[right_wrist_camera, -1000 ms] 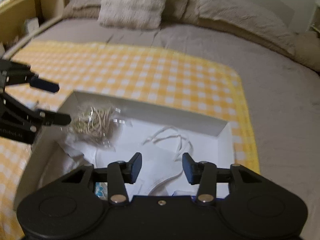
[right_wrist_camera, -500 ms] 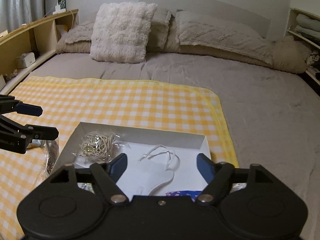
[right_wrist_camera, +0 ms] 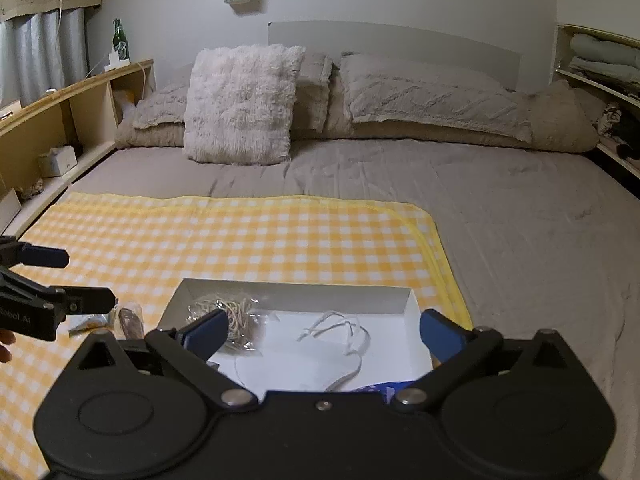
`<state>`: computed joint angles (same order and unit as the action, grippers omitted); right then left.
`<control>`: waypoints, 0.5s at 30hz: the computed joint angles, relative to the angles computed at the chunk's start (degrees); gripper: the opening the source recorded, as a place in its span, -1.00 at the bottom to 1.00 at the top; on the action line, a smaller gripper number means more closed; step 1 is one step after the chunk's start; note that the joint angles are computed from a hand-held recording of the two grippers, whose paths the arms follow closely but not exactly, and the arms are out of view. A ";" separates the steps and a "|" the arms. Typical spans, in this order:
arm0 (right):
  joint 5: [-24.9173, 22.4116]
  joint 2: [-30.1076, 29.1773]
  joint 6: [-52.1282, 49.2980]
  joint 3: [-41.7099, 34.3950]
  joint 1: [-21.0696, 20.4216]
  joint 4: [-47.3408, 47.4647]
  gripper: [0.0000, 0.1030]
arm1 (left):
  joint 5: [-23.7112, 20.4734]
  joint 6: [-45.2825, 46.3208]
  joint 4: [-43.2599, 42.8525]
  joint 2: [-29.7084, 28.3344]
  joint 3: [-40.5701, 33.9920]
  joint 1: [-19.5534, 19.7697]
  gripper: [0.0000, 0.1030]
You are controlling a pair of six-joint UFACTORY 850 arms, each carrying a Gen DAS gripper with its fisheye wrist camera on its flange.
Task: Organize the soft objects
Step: 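Open both tools and withdraw them from the box, then grasp the white sachet with the left tool while the right tool grasps the bagged dark item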
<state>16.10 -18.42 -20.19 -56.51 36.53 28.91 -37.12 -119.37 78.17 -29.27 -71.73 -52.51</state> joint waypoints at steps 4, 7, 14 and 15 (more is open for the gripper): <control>0.77 0.39 0.25 0.42 0.54 0.68 1.00 | -0.87 -2.74 0.96 1.33 1.52 -0.31 1.00; 1.23 0.35 2.98 0.31 0.80 -0.30 1.00 | -1.65 -3.89 1.11 2.20 2.58 -0.34 1.00; 2.43 -1.57 0.76 -1.73 2.41 3.32 1.00 | -3.75 -5.58 0.45 5.20 6.71 0.20 1.00; 2.52 -2.07 0.65 -2.29 2.68 3.72 1.00 | -4.37 -5.53 0.00 5.69 7.40 0.30 1.00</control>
<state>18.62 -20.49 -19.54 -58.81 39.21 32.63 -41.49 -124.90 78.17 -23.58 -64.33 -52.20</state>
